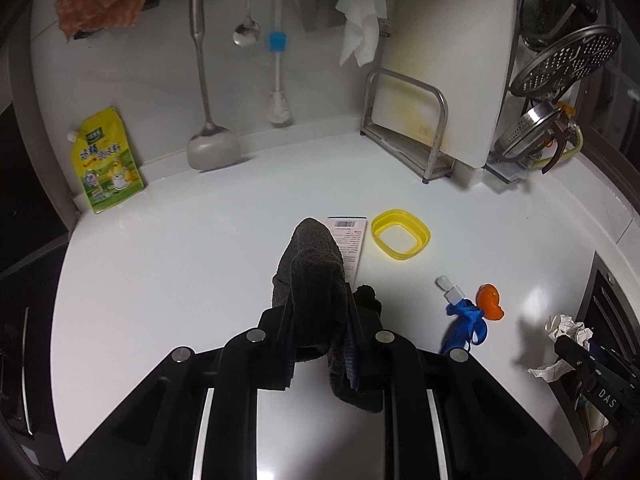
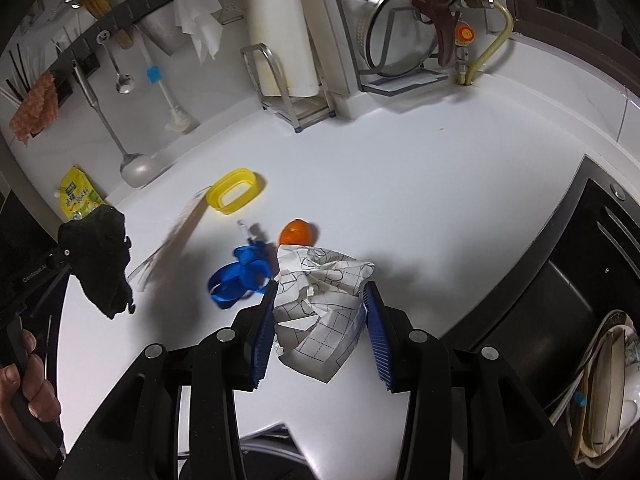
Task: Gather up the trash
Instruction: 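Carry the sock in the left gripper and paper in the right gripper over the bin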
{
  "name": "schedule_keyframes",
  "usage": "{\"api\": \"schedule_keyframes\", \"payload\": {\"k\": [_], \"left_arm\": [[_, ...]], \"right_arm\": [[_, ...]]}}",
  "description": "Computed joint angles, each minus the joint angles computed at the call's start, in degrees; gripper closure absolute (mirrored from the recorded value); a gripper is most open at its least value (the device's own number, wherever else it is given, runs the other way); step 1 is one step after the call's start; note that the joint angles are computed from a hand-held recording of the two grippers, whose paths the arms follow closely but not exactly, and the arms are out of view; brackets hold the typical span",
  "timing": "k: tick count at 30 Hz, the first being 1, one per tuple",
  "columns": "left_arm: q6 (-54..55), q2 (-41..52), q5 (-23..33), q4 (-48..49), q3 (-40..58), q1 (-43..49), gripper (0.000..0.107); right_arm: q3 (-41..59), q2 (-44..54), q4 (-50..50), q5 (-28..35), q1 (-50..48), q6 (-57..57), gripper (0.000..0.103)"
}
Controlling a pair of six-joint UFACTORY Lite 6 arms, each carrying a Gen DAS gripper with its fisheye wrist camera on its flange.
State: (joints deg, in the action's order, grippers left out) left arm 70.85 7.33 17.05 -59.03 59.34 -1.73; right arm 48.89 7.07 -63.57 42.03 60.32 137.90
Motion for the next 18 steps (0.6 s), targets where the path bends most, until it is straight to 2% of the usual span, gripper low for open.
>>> {"api": "schedule_keyframes", "payload": {"k": [9,18], "left_arm": [[0.3,-14.8,8.5,5.6,-9.3,8.2,0.088],[-0.8,-34.7,21.0,12.3,-22.1,16.6,0.088]], "right_arm": [[5.5,-1.2,7.8,8.8,10.0,-3.7,0.062],[10.6,-0.6,13.2,15.4,21.8,-2.8,0.062]]}}
